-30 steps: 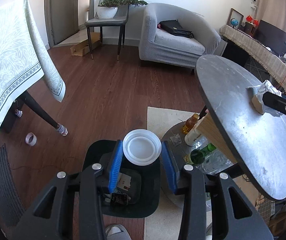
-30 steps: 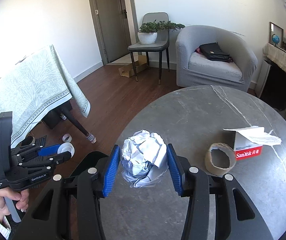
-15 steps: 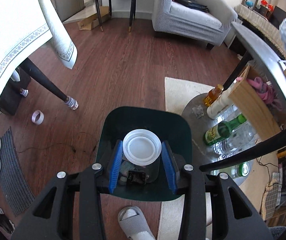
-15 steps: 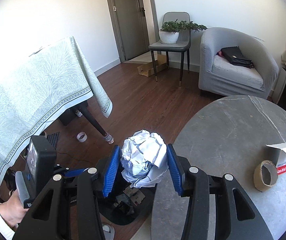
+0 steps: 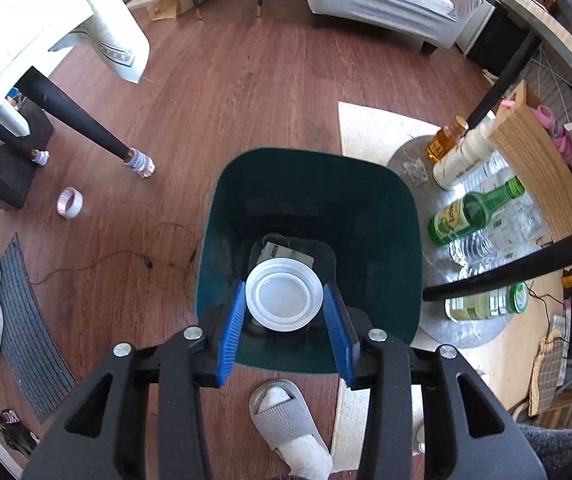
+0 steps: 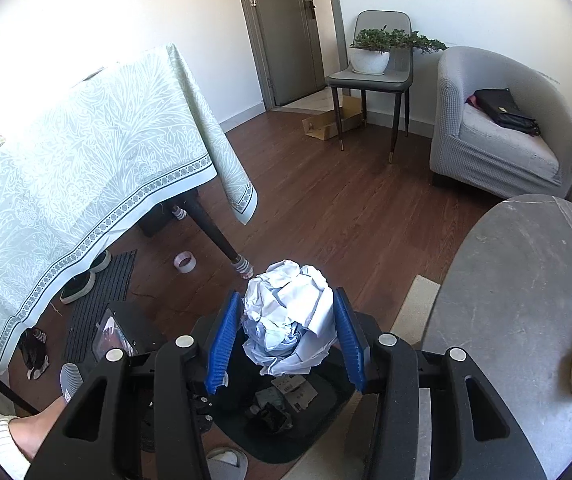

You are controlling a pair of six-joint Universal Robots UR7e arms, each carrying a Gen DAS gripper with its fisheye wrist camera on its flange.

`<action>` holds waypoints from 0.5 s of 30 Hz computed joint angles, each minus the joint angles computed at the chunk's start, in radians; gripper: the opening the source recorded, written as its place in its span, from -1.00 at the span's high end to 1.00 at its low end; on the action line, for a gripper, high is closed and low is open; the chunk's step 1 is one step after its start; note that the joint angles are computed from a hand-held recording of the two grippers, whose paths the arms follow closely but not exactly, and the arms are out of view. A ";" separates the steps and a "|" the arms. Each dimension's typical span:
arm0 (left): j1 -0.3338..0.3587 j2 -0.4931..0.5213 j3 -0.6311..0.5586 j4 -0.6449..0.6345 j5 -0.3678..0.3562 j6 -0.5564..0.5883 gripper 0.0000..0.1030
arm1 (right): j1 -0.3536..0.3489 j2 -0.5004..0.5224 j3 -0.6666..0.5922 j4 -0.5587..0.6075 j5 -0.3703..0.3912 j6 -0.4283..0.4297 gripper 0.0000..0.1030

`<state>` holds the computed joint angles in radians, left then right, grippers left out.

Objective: Collect trash
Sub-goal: 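Open the left tool dropping the white lid into the bin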

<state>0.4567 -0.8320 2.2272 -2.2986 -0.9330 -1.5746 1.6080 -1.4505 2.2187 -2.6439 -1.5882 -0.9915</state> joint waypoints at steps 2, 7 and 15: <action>-0.009 -0.001 0.000 0.011 0.009 0.000 0.00 | 0.006 0.014 0.004 -0.005 -0.010 0.003 0.08; -0.028 -0.026 0.012 0.025 0.028 -0.030 -0.01 | 0.015 0.049 0.013 -0.027 -0.041 0.005 0.08; -0.070 -0.104 0.042 0.097 0.071 -0.119 0.01 | 0.031 0.119 0.026 -0.068 -0.093 0.020 0.08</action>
<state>0.3863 -0.9361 2.2691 -2.2020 -0.8618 -1.6931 1.6393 -1.3319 2.2447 -2.7118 -1.6815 -0.9716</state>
